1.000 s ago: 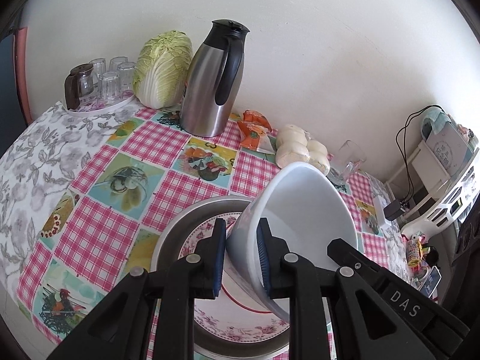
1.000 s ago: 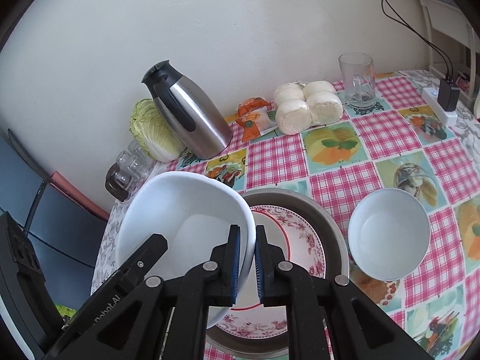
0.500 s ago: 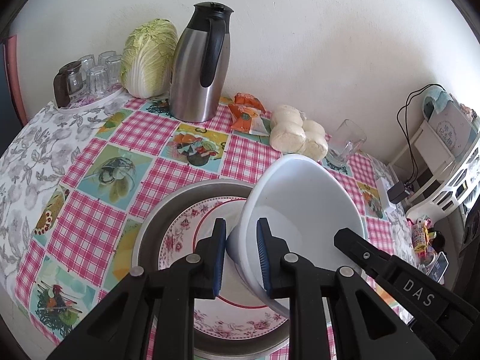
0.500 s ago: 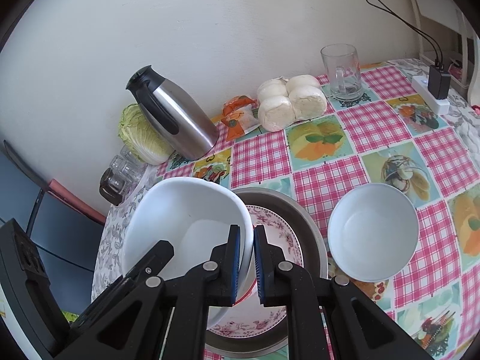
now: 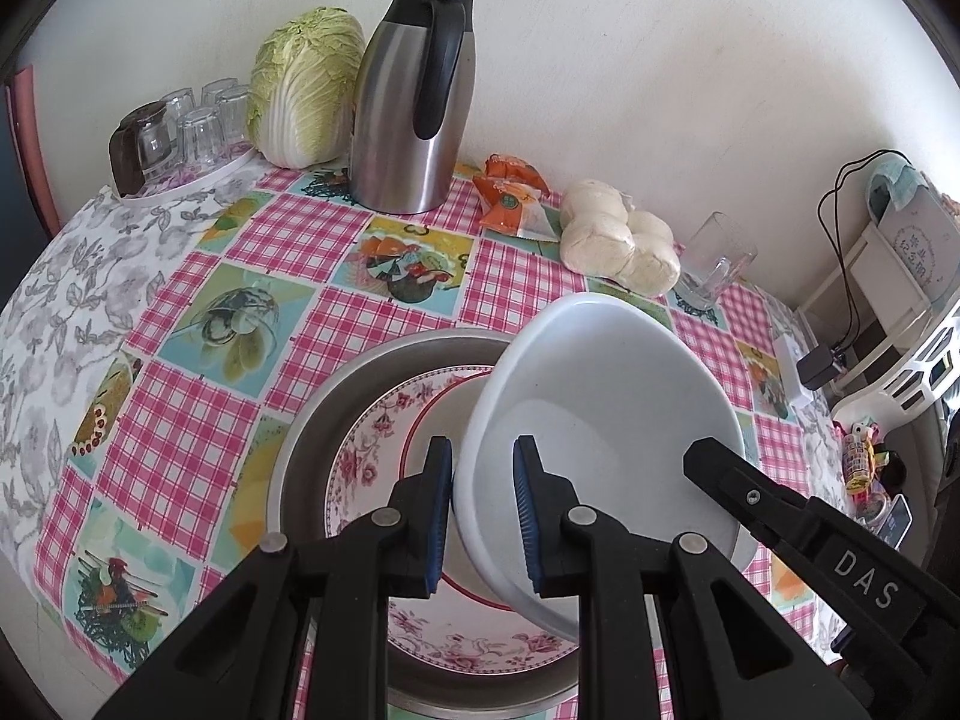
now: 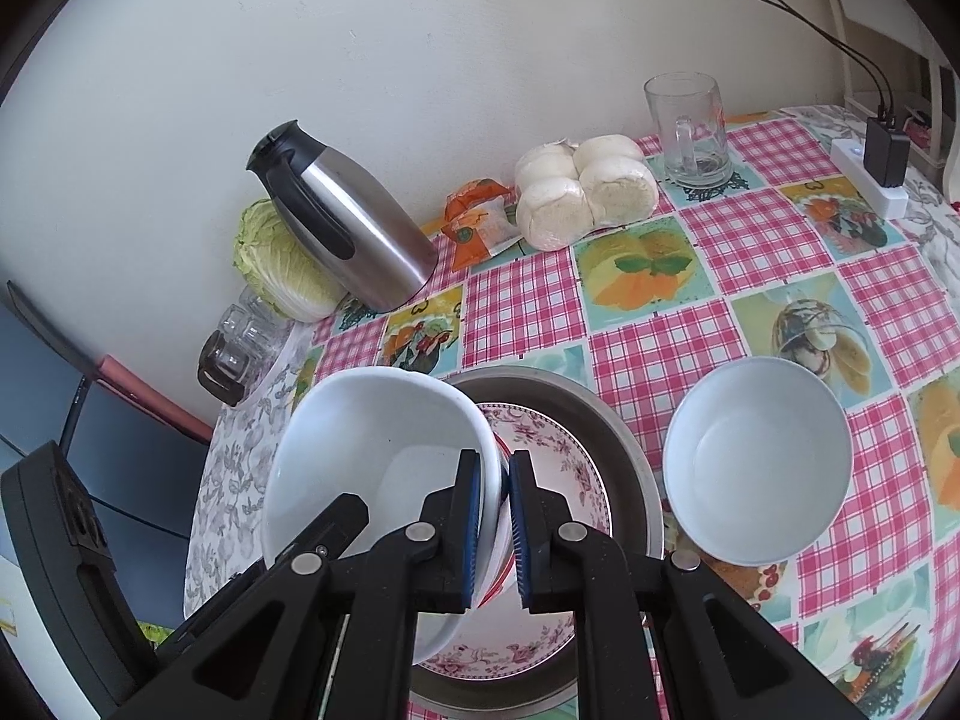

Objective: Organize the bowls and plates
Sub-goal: 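Lower the white square bowl into the red-rimmed bowl with both grippers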

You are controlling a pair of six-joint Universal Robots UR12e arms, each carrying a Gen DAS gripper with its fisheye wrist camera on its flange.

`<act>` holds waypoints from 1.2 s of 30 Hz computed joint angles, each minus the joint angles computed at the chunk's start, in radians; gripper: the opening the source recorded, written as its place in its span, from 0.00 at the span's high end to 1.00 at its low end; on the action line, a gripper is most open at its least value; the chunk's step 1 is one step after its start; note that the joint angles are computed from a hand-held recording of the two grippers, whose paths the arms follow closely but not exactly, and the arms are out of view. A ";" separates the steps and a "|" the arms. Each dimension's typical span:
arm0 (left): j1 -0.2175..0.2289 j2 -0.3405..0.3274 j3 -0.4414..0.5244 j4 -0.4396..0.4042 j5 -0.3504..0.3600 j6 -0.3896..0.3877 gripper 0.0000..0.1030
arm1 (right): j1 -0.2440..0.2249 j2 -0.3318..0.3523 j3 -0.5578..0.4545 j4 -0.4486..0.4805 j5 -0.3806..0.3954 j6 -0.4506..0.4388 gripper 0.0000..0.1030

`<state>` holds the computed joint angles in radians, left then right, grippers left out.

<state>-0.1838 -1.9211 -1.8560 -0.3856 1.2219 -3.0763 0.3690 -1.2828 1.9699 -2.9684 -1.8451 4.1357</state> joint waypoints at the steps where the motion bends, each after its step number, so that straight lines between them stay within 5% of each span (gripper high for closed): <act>1: 0.000 -0.001 0.001 -0.005 0.002 0.001 0.79 | -0.001 0.001 -0.001 -0.001 0.002 -0.001 0.88; 18: -0.006 -0.020 0.029 -0.083 0.034 0.003 0.79 | -0.012 0.022 -0.007 0.016 0.037 0.013 0.88; 36: -0.006 -0.033 0.032 -0.057 0.001 0.021 0.72 | -0.027 0.029 0.012 -0.054 0.050 0.033 0.88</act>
<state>-0.1903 -1.9536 -1.8240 -0.4425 1.2227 -3.0551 0.3417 -1.2538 1.9823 -3.0226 -1.7947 4.1686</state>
